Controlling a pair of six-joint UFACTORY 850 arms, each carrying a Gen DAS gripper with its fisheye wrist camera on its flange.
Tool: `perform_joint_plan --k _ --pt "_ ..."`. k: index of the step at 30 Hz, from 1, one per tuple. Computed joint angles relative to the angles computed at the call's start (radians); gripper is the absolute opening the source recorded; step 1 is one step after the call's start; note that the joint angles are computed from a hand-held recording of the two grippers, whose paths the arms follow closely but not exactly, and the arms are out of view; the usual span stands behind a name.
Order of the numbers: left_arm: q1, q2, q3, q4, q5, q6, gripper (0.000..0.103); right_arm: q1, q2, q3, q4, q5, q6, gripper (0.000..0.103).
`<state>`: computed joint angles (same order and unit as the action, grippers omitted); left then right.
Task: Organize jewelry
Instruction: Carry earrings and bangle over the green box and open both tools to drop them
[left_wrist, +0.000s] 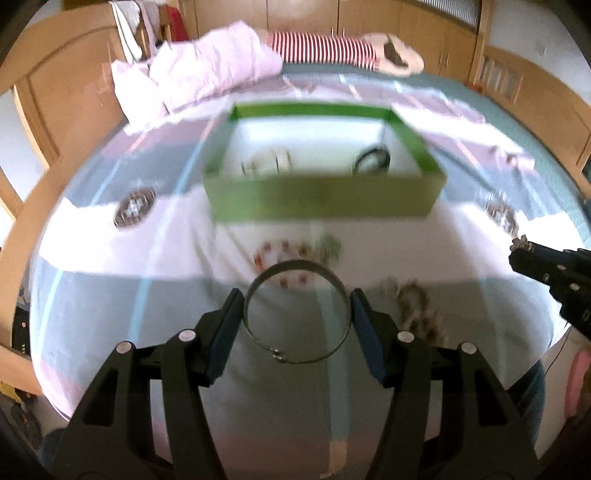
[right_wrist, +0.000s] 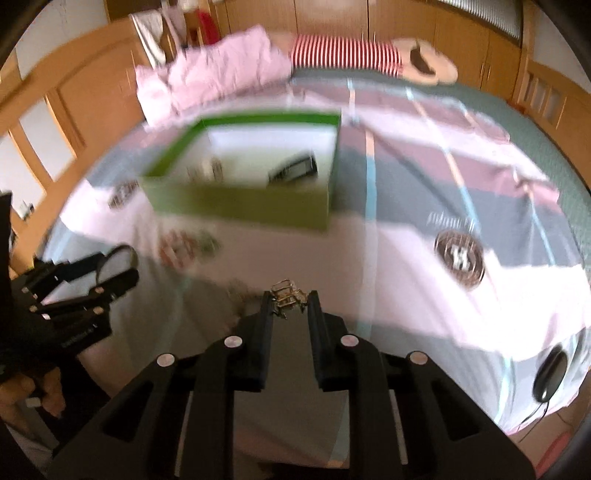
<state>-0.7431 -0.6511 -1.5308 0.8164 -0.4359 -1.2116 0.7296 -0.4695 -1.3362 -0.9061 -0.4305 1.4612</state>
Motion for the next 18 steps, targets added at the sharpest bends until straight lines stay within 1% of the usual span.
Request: perform_joint_plan --k 2,4,7,8,11,14,15,16,18 --pt "0.012 0.008 -0.028 0.022 0.003 -0.004 0.059 -0.014 0.002 -0.038 -0.051 0.014 0.031 0.019" --pt "0.024 0.002 -0.072 0.043 0.001 0.000 0.059 -0.026 -0.014 -0.092 -0.088 0.011 0.044 0.019" --pt "0.045 -0.039 -0.187 0.086 -0.006 0.018 0.059 -0.046 -0.057 -0.184 -0.190 0.004 0.107 0.019" --pt "0.050 -0.054 -0.221 0.087 -0.008 0.028 0.059 -0.058 -0.084 -0.235 -0.187 -0.001 0.100 0.019" --pt "0.071 -0.136 -0.380 0.023 -0.034 0.127 0.059 -0.089 -0.148 -0.348 -0.134 0.001 0.059 0.019" --pt "0.089 -0.233 -0.547 -0.041 -0.077 0.227 0.059 -0.106 -0.220 -0.457 -0.079 -0.032 -0.007 0.019" --pt "0.094 -0.259 -0.588 -0.066 -0.089 0.258 0.059 -0.112 -0.252 -0.500 -0.044 -0.050 -0.045 0.019" --pt "0.100 -0.287 -0.631 -0.099 -0.102 0.292 0.059 -0.118 -0.291 -0.548 0.024 -0.072 -0.114 0.019" --pt "0.115 -0.371 -0.755 -0.206 -0.149 0.389 0.059 -0.125 -0.340 -0.599 0.105 -0.086 -0.187 0.019"
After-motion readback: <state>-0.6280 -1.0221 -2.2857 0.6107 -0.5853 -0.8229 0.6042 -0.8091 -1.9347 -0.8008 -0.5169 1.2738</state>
